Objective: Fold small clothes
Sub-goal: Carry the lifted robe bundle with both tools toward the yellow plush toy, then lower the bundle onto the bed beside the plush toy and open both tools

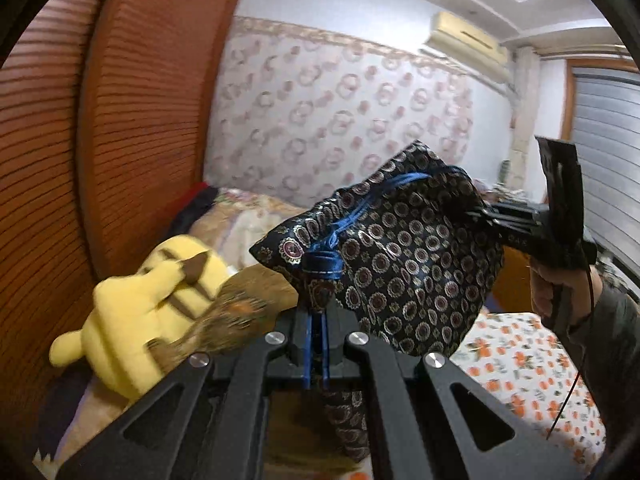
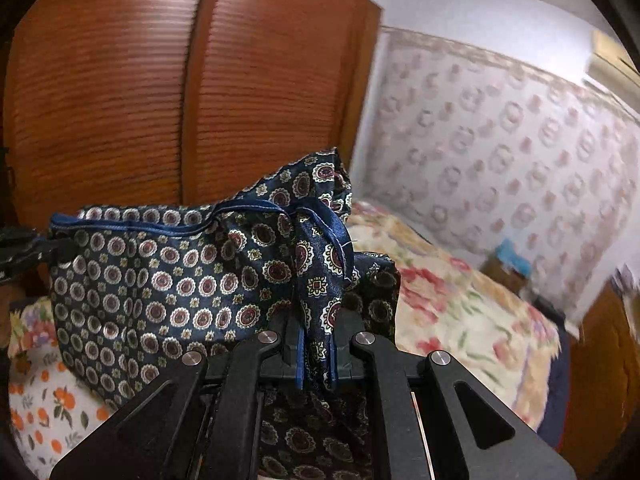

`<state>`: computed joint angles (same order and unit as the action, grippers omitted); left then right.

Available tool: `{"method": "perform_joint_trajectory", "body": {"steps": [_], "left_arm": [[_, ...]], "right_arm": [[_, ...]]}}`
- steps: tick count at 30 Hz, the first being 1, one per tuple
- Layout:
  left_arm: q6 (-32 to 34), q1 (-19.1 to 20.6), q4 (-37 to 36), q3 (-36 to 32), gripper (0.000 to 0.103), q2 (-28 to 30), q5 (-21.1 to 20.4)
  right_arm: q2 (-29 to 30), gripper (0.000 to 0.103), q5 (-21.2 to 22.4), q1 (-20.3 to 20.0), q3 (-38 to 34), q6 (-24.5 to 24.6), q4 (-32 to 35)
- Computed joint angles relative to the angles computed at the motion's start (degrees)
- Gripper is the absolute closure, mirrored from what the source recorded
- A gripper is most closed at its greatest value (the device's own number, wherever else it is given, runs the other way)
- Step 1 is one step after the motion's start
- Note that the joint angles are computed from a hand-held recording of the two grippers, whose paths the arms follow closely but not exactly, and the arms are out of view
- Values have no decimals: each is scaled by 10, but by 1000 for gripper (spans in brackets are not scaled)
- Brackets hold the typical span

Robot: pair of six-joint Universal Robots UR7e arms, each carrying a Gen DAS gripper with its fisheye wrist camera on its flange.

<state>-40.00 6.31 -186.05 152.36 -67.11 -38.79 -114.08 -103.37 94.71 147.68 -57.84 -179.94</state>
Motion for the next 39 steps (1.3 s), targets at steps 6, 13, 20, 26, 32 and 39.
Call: {"method": "perform_joint_trajectory", "body": {"steps": [6,13,20,26,32,39], "left_arm": [[-58,25,59,26,103,-12,-3],[-117,2,93,45,103,-21,13],[-157,-3,162,44,103,-36,15],[-165,-5,182,43,101,-37,17],[-156,1,198,37,99,-38,20],[-150,-7,229,36,63,-62,26]], "right_arm": [[197,98,-42,28,-25,-25,-115],[289,97,-37,30,-71,-20,-142],[358,84,-65,51,-108,19,-154],[343,59,-58,52,-110,57,-169],[266,54,-14,27,-68,77,-116],[278,53,-8,-17,-30,86,-129]]}}
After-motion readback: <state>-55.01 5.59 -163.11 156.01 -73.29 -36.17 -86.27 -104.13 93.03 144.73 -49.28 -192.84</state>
